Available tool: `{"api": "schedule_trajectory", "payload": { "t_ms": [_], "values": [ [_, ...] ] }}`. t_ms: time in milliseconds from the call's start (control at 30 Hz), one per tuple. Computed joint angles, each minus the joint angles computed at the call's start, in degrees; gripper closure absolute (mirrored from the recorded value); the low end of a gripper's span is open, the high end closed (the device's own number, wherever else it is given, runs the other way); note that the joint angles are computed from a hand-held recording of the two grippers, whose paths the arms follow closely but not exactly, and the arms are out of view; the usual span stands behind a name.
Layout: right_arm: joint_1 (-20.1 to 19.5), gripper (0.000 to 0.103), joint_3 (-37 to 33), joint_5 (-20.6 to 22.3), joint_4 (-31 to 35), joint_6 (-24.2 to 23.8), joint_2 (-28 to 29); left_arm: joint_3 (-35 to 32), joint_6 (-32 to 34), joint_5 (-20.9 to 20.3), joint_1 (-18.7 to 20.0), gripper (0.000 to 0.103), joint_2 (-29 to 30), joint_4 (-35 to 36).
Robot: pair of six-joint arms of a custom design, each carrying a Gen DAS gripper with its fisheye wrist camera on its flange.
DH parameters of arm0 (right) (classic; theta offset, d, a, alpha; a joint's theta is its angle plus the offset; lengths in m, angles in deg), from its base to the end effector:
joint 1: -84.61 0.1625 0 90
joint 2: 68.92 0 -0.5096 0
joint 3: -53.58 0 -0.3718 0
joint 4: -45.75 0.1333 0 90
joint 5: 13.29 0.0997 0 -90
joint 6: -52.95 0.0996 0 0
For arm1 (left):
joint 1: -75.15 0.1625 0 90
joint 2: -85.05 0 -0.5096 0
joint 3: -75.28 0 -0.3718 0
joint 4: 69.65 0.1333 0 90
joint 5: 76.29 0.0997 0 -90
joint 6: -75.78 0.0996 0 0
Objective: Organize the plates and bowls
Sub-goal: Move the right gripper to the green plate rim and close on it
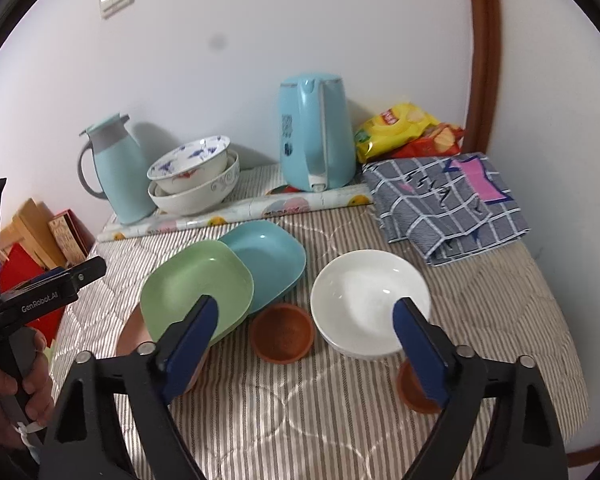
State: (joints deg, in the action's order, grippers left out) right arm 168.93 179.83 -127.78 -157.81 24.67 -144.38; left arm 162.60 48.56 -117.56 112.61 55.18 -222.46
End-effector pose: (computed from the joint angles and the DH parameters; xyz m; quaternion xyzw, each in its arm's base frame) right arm 0.0431 -0.4959 0.4149 0.0552 -0.8397 0.4339 0.3218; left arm -0.4666 -0.6198 0.0468 0.1806 0.8920 -0.2969 0.2889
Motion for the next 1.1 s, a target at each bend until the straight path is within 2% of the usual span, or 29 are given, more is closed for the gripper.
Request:
{"api": "schedule_trajectory", "payload": {
  "t_ms": [67,200,300,433,500,833,1067,1100],
  "values": [
    [-0.4,0.019,-0.7,0.4,0.7,0.5,0.7,-1.2,1.0,-0.5,0.7,0.007,1.0,0.3],
    [-1.0,0.022,-2.3,0.9,2.3,1.4,2.6,-3.4,2.1,-1.8,1.9,0.016,2.7,0.8],
    [-1.1,0.027,-3.6,1.0,2.6,0.5,4.3,-5.1,4.1,-3.2,2.8,0.019,4.0,0.5],
    [-1.3,0.028,-5.2,1.2,3.4,0.4,6.3,-7.7,6.0,-3.9,3.9,0.024,5.8,1.7],
    [-1.6,0.030,-5.9,1.4,4.5,0.8,7.2,-8.9,6.4,-4.5,4.5,0.033,6.6,2.5],
    [-2.2,0.038,-8.6,0.7,8.9,3.1,10.8,-12.1,8.2,-8.0,6.3,0.045,8.8,3.4],
    [-2.3,0.046,-10.2,0.4,11.3,4.3,12.3,-13.3,8.9,-10.4,7.1,0.063,9.7,4.3],
    [-2.2,0.050,-10.5,0.2,11.6,4.2,12.6,-13.2,8.9,-10.6,7.1,0.066,9.7,4.2]
  ]
}}
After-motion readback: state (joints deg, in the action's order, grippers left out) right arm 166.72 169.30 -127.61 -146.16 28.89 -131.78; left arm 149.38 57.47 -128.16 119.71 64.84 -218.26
